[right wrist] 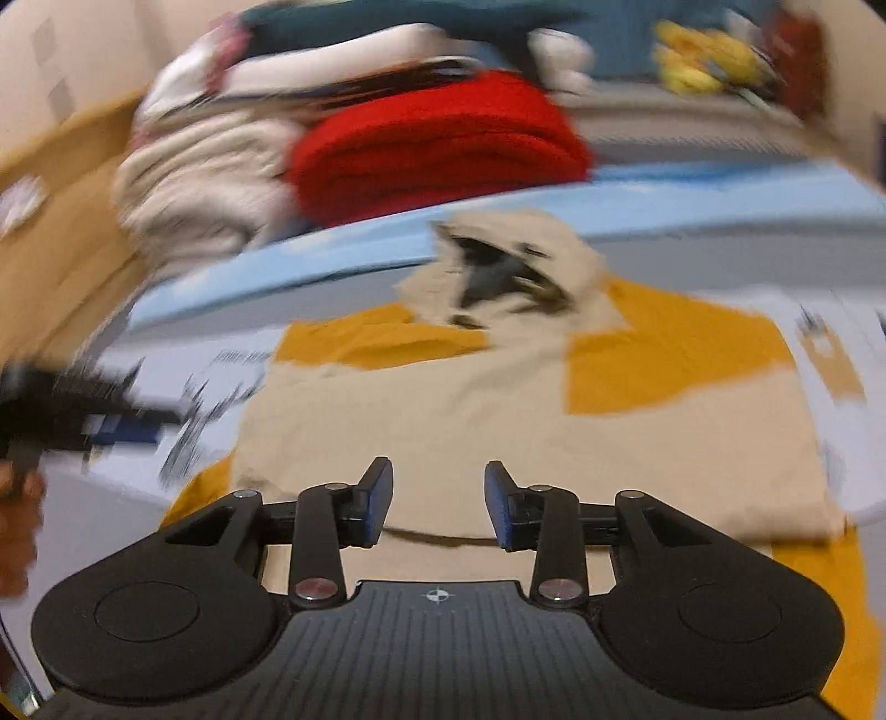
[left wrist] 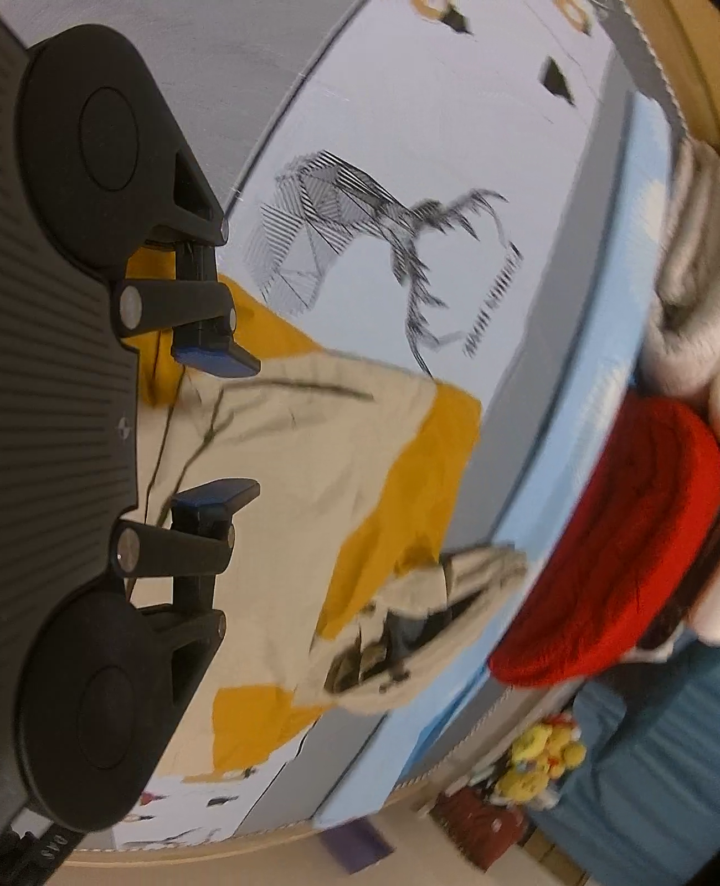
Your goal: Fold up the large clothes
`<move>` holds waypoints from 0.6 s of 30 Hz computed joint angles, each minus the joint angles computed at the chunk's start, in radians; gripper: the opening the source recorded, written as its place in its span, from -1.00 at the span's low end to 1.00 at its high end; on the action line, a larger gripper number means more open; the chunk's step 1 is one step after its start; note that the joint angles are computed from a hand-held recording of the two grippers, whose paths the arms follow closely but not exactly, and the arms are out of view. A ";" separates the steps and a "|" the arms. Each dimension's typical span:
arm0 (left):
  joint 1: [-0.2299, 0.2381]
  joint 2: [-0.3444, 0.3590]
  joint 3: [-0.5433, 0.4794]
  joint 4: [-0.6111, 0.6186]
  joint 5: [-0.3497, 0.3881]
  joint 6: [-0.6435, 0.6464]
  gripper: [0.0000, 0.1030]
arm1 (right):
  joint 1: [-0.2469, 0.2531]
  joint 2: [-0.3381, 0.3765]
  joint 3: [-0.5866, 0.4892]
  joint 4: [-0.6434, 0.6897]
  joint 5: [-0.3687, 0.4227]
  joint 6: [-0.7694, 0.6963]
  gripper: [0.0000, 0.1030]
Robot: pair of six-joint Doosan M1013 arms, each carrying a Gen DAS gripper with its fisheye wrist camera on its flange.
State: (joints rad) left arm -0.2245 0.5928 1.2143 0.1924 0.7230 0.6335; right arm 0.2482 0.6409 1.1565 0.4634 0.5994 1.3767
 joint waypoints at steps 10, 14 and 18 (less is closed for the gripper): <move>0.021 0.058 -0.024 -0.117 -0.004 -0.011 -0.26 | -0.045 0.088 -0.077 -0.151 0.104 0.395 -0.25; 0.020 0.080 -0.045 -0.140 0.010 0.004 -0.26 | -0.053 0.115 -0.111 -0.208 0.155 0.518 -0.14; 0.022 0.098 -0.064 -0.163 0.025 0.009 -0.25 | -0.062 0.146 -0.148 -0.212 0.212 0.601 -0.13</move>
State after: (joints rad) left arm -0.2025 0.6909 1.1504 0.0297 0.7478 0.6424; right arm 0.1858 0.7864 1.0086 0.2518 0.8117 1.9778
